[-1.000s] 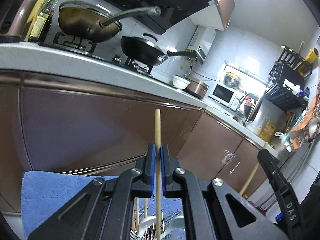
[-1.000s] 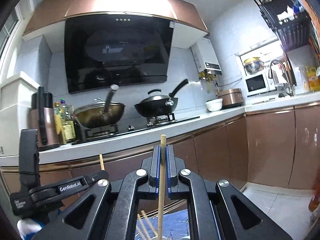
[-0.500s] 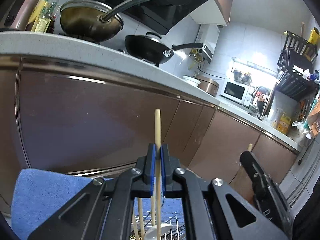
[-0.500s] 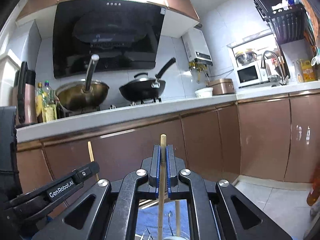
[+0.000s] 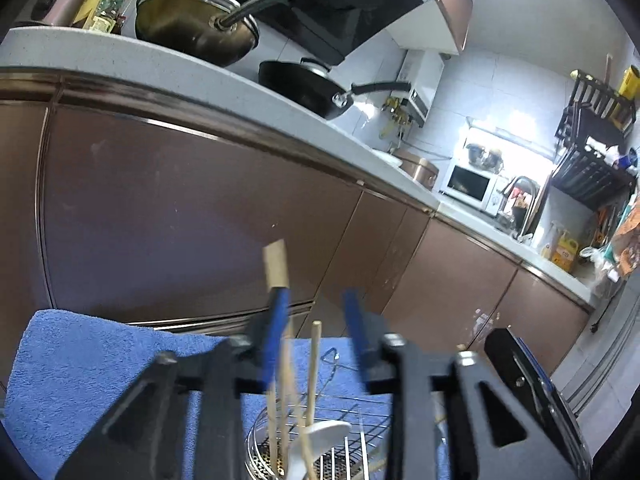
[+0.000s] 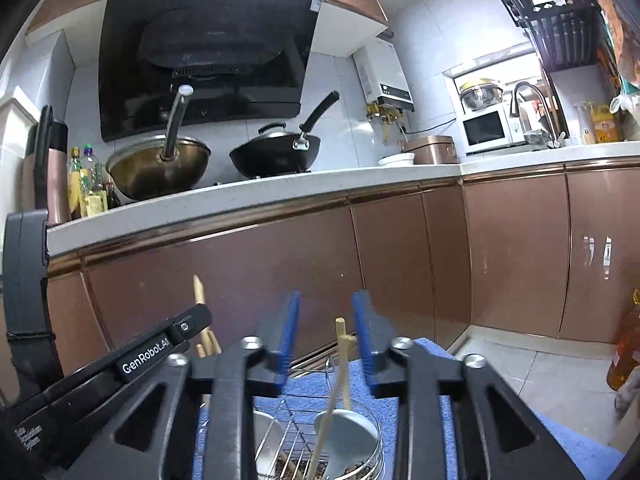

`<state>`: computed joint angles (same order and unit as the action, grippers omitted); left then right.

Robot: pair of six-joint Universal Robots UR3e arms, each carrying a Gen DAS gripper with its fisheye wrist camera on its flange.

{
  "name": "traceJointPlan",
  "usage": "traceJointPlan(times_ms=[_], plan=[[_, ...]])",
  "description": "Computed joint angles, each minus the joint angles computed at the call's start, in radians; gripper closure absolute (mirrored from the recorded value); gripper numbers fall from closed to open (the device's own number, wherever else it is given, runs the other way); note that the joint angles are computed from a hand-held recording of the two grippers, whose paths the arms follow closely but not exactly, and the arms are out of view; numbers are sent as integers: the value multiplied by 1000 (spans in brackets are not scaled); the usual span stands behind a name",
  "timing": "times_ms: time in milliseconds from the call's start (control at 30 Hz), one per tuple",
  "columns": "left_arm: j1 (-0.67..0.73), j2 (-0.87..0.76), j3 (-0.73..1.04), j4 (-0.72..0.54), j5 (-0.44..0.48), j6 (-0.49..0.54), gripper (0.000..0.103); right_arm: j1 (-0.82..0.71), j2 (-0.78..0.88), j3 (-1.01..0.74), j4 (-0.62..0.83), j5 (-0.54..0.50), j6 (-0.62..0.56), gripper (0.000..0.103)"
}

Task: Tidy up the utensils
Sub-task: 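Open both tools to drop the chopsticks into the holder, then withdraw both tools and move them toward the white spoon and last chopstick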

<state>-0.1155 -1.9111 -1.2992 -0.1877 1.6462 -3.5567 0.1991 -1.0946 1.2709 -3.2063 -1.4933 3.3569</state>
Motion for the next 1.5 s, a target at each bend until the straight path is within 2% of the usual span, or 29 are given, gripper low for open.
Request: traceJointPlan(times_ms=[233, 400, 600, 767, 833, 1100, 1367, 1500], plan=[[3, 174, -51, -85, 6, 61, 57, 3, -178, 150, 21, -14, -3, 57], [-2, 324, -45, -251, 47, 83, 51, -1, -334, 267, 73, -42, 24, 48], [-86, 453, -16, -431, 196, 121, 49, -1, -524, 383, 165, -86, 60, 40], [-194, 526, -10, -508, 343, 142, 49, 14, -664, 448, 247, -137, 80, 32], [-219, 553, -14, -528, 376, 148, 49, 21, -714, 463, 276, -153, 88, 30], [-302, 672, -49, -612, 466, 134, 48, 114, -830, 486, 356, -256, 92, 27], [-382, 773, -83, -670, 560, 130, 45, 288, -878, 490, 384, -414, 74, 22], [-375, 830, -105, -704, 555, 130, 45, 367, -875, 475, 392, -483, 65, 22]])
